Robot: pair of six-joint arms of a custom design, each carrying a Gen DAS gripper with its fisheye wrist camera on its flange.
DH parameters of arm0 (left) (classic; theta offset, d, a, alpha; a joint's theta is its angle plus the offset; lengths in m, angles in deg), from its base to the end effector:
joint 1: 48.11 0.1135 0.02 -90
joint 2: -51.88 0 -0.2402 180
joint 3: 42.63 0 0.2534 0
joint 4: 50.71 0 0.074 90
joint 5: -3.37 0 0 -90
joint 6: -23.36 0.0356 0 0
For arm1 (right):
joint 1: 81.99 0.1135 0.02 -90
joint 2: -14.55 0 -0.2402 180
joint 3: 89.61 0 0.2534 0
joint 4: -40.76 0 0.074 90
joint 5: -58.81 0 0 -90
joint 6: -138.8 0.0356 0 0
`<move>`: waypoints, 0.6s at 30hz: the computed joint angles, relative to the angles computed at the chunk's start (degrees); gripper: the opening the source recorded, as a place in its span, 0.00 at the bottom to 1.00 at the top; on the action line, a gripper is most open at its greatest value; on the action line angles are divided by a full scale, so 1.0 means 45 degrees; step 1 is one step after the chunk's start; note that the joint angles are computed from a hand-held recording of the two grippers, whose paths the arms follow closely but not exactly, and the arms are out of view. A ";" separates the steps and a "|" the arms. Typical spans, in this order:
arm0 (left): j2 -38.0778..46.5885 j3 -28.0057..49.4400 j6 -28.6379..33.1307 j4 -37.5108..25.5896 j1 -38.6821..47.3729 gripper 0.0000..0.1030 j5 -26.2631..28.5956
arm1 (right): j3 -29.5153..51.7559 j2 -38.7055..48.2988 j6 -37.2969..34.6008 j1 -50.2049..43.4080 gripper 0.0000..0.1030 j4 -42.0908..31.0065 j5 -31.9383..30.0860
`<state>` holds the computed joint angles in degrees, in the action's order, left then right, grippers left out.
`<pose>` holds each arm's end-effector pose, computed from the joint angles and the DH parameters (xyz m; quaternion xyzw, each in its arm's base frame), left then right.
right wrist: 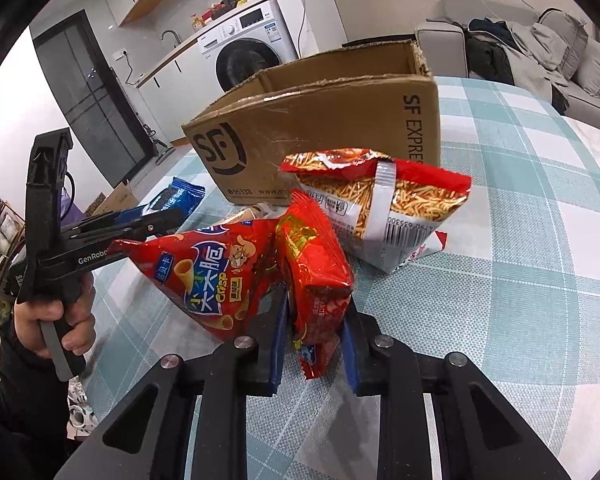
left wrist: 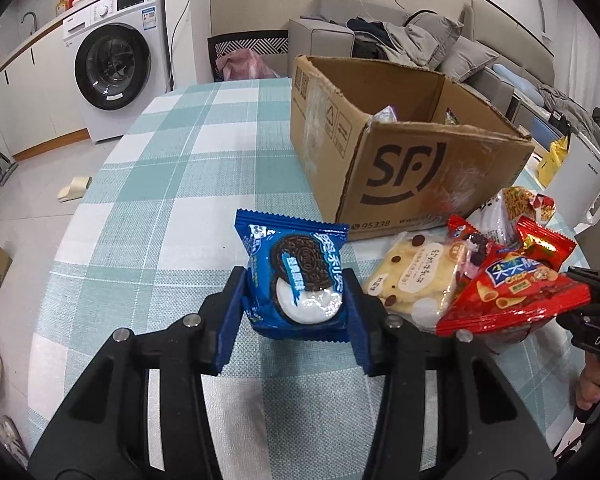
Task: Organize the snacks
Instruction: 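Grasp the blue Oreo pack with the left gripper, then carry the held Oreo pack and red chip bags up over the box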
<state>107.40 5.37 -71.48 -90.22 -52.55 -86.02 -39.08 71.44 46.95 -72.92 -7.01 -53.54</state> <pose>0.2093 -0.0166 0.1981 -0.0013 0.9305 -0.0346 0.3647 0.1986 0.0454 0.2000 -0.1482 0.9235 0.2030 0.2899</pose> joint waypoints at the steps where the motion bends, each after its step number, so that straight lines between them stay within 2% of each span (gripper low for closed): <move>1: -0.0173 0.0014 -0.0063 -0.0139 -0.0117 0.42 -0.0098 | -0.0026 -0.0133 -0.0080 -0.0100 0.23 -0.0097 -0.0068; 18: -0.2596 0.0774 -0.0736 -0.2134 -0.1543 0.42 -0.1012 | 0.0281 -0.2733 -0.0831 -0.1460 0.23 -0.2005 -0.1228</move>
